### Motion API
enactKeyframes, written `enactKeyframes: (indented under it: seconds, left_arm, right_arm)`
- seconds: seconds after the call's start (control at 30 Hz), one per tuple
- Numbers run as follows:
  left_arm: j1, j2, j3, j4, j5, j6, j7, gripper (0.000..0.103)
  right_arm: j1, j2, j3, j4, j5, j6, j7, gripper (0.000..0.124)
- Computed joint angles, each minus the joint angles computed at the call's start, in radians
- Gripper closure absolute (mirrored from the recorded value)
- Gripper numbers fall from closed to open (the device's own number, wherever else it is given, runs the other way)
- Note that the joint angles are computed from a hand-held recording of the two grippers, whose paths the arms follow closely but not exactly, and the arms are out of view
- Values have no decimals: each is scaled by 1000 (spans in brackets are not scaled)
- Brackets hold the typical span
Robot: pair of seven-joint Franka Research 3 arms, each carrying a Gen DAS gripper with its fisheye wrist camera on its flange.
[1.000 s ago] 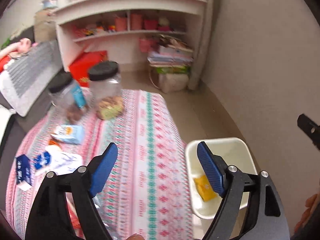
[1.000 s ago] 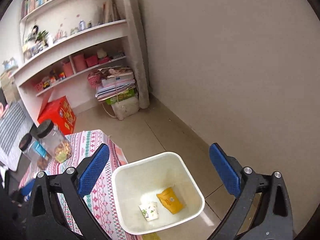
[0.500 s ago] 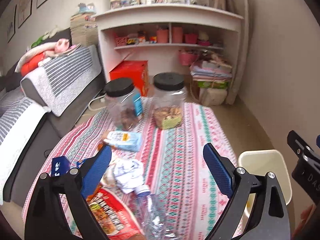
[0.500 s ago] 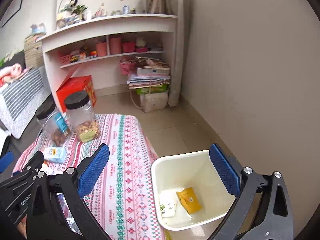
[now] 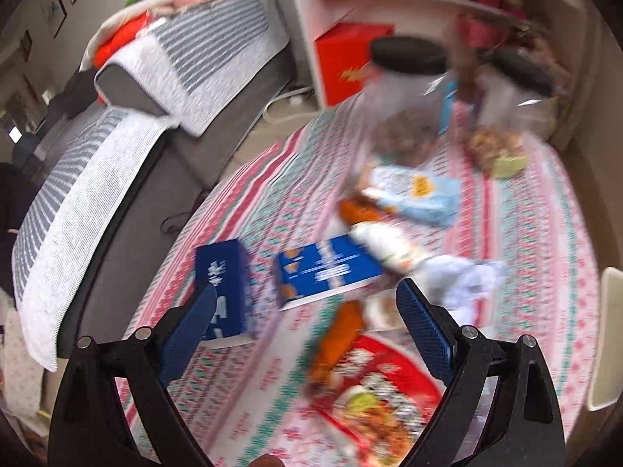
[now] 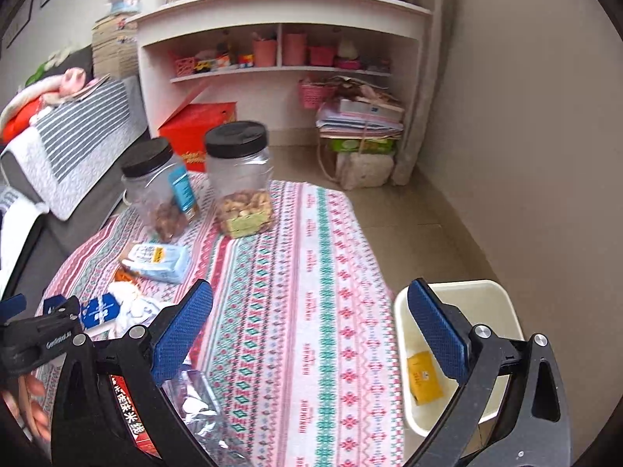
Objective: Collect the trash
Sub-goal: 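Return the left tool to the table and grasp the dark blue box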
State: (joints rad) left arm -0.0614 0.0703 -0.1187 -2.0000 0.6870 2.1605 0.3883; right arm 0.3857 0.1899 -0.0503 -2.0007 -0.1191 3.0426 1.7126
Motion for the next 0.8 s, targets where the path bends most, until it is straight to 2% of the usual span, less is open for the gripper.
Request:
enactKeyframes:
  seconds: [0.07,0.2,0.43,0.47,0.53,0.6,0.8]
  left_arm:
    - [17,15,14,0,-23,-33,25,13]
    - [65,43,45,-7,-103,-70,82,13]
    - [145,59,68,-60,-306,1,209,13]
    - [150,57,69,-67,-323,12,219,15]
    - [165,48,68,-89,-373,50,271,44]
    - [173,29,67,-118,-410,91,313,47]
    - [165,-72,65,-184,-361,164,306,48]
  right_arm:
    - [-52,14,82,21,97,-42,-115,28]
    - [-80,46,151,74,235,-141,-265,28]
    - [-105,118,216,178,477,-299,-464,28]
    - [-104,127,219,191,500,-320,-483,28]
    - [-99,149,222,220,539,-359,-511,28]
    - [-93,168,226,246,571,-391,-531,28]
    - [-52,222,224,310,592,-414,-538,28]
